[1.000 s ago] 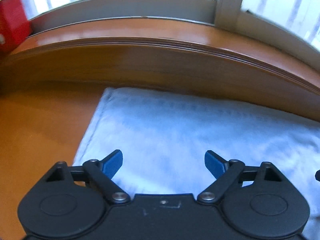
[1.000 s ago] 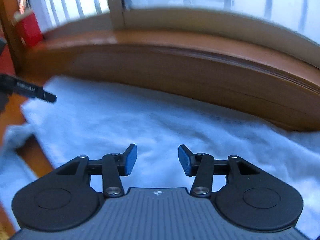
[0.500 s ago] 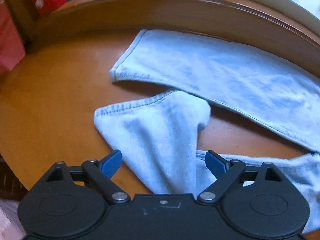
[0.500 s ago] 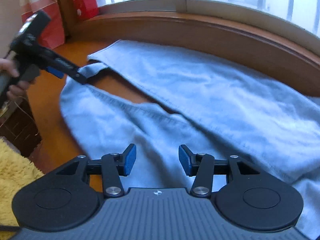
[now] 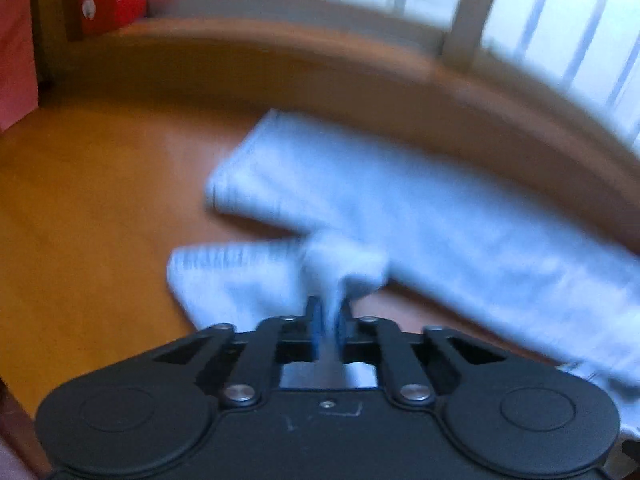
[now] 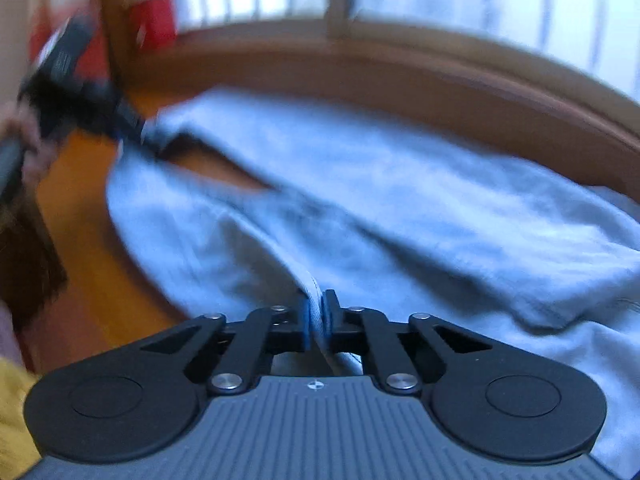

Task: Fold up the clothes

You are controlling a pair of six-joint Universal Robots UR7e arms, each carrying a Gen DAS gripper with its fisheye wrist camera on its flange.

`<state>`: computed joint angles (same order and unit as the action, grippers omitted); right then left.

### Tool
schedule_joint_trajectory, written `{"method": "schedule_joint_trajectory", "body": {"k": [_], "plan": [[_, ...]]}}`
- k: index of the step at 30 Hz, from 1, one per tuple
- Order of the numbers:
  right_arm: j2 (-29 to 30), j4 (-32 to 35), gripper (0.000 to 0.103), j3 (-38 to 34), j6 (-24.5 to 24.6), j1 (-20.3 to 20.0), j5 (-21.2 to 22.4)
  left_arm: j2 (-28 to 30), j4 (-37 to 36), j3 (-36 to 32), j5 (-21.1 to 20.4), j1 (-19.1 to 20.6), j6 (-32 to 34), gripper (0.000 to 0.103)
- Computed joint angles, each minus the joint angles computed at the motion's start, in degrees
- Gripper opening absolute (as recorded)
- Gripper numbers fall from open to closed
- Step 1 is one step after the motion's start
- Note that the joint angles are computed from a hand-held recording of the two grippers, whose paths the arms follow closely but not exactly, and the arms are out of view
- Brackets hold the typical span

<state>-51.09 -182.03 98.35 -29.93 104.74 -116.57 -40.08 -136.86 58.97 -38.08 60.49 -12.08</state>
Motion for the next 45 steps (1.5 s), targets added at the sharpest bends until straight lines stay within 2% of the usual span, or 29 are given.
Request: {"method": "schedule_joint_trajectory", "body": {"k": [3,5,7,8,9,10,12,13,15,17,18,21,23,24,25,27,28,29,30,31,32,34,36,38,40,41,42,43,45], "plan": [[-1.1,-4.0,0.006,0.6,1.6,1.9,1.6,-2.2,-15.1,2.5,1.5,-1.4,9.3,0.005],[-2.8,-3.4,0.006,2.2,2.7,2.2,6.0,-4.3,-19.6,4.2,2.6,-2.1,13.3,0.006],[-4.2,0.1,0.007,3.7,2.4,2.1,9.2,-7.2,-15.7,6.5,0.9,-1.5,10.2,0.011],[-4.6,4.4,0.009,3.8,2.3,2.3,8.4,-8.5,-10.4,7.2,-1.1,-0.8,6.2,0.017],[-4.4,9.0,0.011,3.2,2.9,2.7,6.1,-9.6,-5.4,7.5,-3.2,0.0,2.8,0.033],[-3.8,12.4,0.012,2.6,3.6,3.1,3.3,-10.1,-1.3,7.6,-5.0,0.6,0.3,0.046],[-2.2,17.0,0.014,1.3,5.2,3.9,-1.9,-9.6,3.7,7.4,-6.0,1.3,-1.6,0.047],[-1.6,17.1,0.018,0.8,5.5,4.2,-3.1,-8.9,5.2,6.8,-6.7,1.4,-0.5,0.052],[-0.6,15.7,0.032,-0.2,5.8,4.9,-4.3,-7.1,7.0,5.7,-7.2,1.4,1.9,0.062],[0.4,11.8,0.065,-1.0,4.9,5.4,-4.1,-4.4,7.3,3.9,-5.8,1.1,5.7,0.063],[1.0,9.0,0.068,-1.2,3.8,5.6,-4.2,-3.1,7.3,2.9,-5.1,0.9,7.6,0.063],[3.2,4.7,0.069,-2.5,1.4,6.0,-5.1,1.5,9.8,-1.7,-1.6,1.3,10.0,0.063],[4.7,4.3,0.069,-3.7,1.6,5.8,-5.2,3.0,10.1,-3.1,-0.7,1.9,10.4,0.045],[5.4,4.7,0.069,-4.3,2.1,5.6,-5.3,3.1,9.6,-2.9,-0.7,2.2,10.6,0.022],[6.2,5.0,0.069,-5.0,2.4,5.5,-5.6,2.6,7.6,-2.1,-2.1,2.4,11.2,0.012],[8.1,4.9,0.068,-6.2,2.3,5.1,-6.6,1.1,4.3,-0.1,-3.7,2.5,13.0,0.004],[8.7,4.6,0.061,-6.4,2.2,4.8,-6.8,0.0,1.3,1.5,-4.9,2.5,14.1,0.004],[9.3,4.3,0.045,-6.6,2.2,4.5,-7.1,-1.4,-1.5,3.1,-6.0,2.3,14.7,0.004],[9.6,4.6,0.036,-6.9,3.0,4.3,-7.3,-3.1,-4.5,4.9,-7.2,1.9,15.3,0.004],[10.0,5.0,0.018,-7.5,4.0,4.1,-7.5,-4.7,-7.5,6.5,-8.4,1.6,15.7,0.004],[10.4,3.1,0.011,-7.7,4.1,4.1,-7.5,-6.6,-11.4,8.5,-9.6,1.1,16.7,0.004],[10.9,-5.3,0.006,-7.2,1.7,4.6,-5.0,-9.9,-21.1,12.5,-10.3,-0.2,20.4,0.004],[11.0,-13.1,0.006,-6.5,-1.9,5.0,-0.8,-12.9,-27.9,15.9,-10.2,-1.0,23.0,0.005],[10.2,-14.2,0.010,-6.0,-5.6,5.0,4.1,-15.2,-28.9,18.4,-7.4,-0.9,21.1,0.012],[9.6,-7.1,0.015,-6.5,-6.0,4.4,6.7,-16.9,-26.1,21.1,-1.8,-0.1,16.7,0.025],[9.8,-2.7,0.020,-7.2,-5.5,4.2,6.5,-17.8,-24.2,22.3,0.9,0.3,14.1,0.028],[10.2,1.2,0.021,-7.8,-4.7,4.2,5.5,-19.0,-20.4,23.8,2.7,0.8,10.2,0.031],[10.7,5.1,0.027,-8.6,-3.9,4.2,4.5,-20.2,-16.1,25.1,4.4,1.3,5.9,0.032],[11.6,10.7,0.031,-9.7,-2.2,4.2,3.1,-22.8,-9.1,27.7,5.1,2.3,-2.3,0.033]]}}
